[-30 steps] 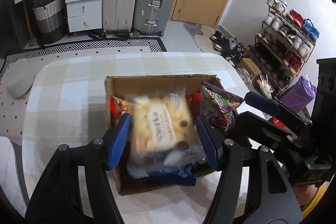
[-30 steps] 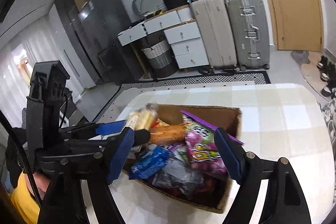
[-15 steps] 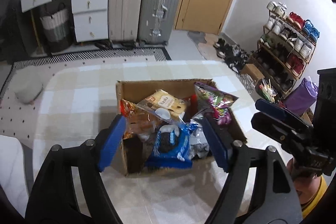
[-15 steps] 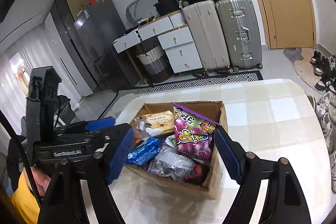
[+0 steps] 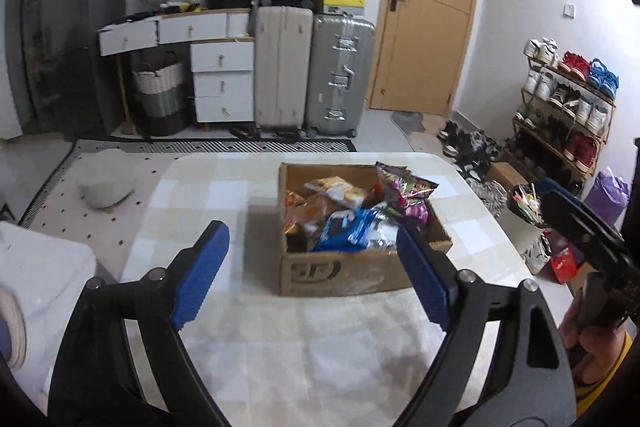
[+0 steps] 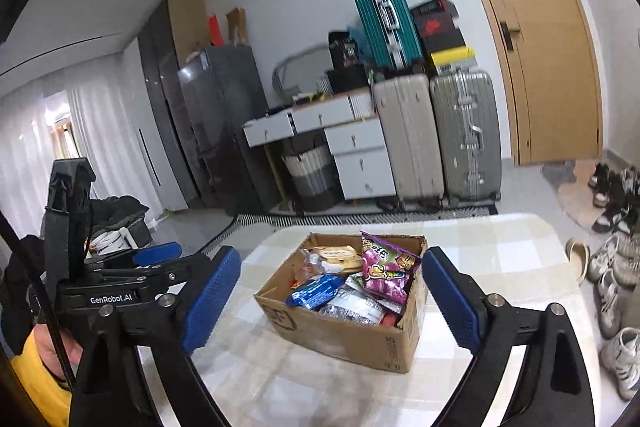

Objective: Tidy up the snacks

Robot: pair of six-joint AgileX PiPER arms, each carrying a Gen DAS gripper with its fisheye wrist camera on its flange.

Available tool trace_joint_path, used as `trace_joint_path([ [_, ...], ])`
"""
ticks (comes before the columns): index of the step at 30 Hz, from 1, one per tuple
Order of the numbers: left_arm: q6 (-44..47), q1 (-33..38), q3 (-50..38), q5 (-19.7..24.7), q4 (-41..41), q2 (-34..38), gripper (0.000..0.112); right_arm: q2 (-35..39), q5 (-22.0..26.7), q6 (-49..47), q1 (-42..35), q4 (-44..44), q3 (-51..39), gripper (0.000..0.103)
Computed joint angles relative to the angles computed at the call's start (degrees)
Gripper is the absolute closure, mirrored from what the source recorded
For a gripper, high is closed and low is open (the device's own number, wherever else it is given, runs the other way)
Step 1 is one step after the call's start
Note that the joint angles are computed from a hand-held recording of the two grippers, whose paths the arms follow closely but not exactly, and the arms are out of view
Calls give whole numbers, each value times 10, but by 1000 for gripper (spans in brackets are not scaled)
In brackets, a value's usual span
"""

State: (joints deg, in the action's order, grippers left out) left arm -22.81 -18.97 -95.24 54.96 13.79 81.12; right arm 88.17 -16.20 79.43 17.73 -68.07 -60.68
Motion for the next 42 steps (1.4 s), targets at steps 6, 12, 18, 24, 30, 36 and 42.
trace_joint_path([
  [6,-85,-46,124,-8,79,-110,21,-110,-21,-344,26,302,154,5],
  [12,-336,-163,265,13,340,-183,10,-147,-95,-687,66,626,286,2],
  [18,-424,-169,381,-11,405,-217,10,-116,-289,-923,160,900,397,1],
  [24,-531,-136,490,-108,464,-220,10,-57,-420,-920,177,904,446,1],
  [30,-681,-173,550,-112,618,-200,10,-25,-450,-849,135,852,459,1],
  [36,-735,-198,564,-93,673,-196,10,-14,-425,-736,49,721,453,1],
  [42,-737,-195,565,-98,674,-199,10,-4,-393,-759,67,741,429,1],
])
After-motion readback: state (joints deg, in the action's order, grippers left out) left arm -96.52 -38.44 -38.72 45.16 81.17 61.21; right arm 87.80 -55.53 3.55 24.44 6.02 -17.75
